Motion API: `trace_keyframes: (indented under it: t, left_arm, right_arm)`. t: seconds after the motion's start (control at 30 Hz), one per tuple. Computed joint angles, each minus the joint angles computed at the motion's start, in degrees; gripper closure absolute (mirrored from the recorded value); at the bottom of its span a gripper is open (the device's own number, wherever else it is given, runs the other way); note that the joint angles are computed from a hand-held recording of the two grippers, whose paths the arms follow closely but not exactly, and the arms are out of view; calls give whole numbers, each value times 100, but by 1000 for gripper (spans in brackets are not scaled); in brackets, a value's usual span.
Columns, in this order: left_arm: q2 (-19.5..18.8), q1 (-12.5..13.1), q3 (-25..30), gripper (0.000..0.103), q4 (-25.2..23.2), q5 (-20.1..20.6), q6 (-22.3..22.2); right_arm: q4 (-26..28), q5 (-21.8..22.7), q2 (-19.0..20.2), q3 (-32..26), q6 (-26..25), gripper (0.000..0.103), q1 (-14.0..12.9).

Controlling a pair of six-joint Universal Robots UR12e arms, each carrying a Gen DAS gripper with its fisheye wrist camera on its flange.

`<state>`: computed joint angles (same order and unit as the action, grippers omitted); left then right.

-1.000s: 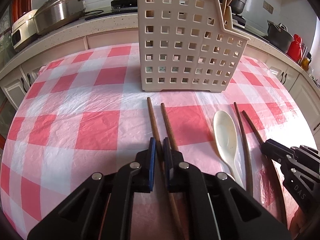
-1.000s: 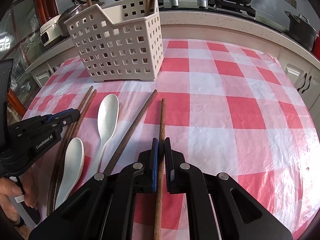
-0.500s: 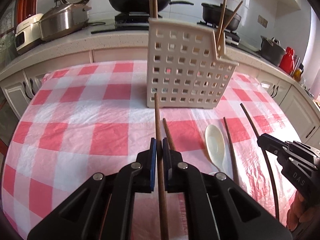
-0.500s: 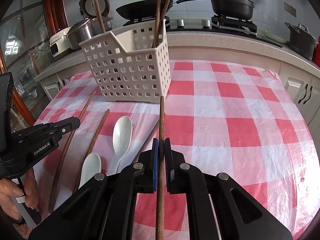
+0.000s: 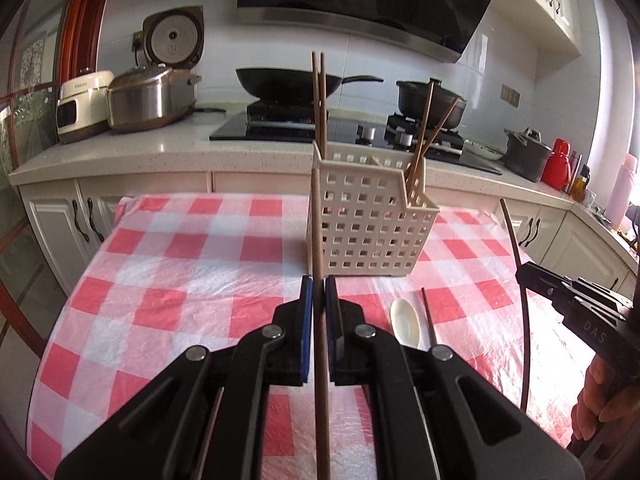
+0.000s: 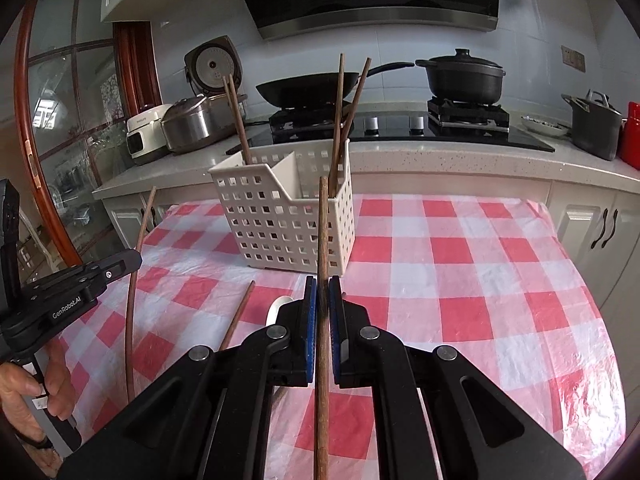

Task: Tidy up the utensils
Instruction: 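Lift the chopstick upright with the right gripper over the caddy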

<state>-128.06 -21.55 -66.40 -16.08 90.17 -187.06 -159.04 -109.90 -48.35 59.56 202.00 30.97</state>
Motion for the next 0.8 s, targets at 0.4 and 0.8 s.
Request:
trace_keyframes:
  t: [0.4,0.8]
  left_arm:
    - [256,-56,-464,97,1064,80,280]
    - [365,-80,-681,97,1466,48,473]
  right_arm:
    - [-632,-300,-107,171,-341,96,97]
    - [-1524,-396,-171,425,-543,96,130]
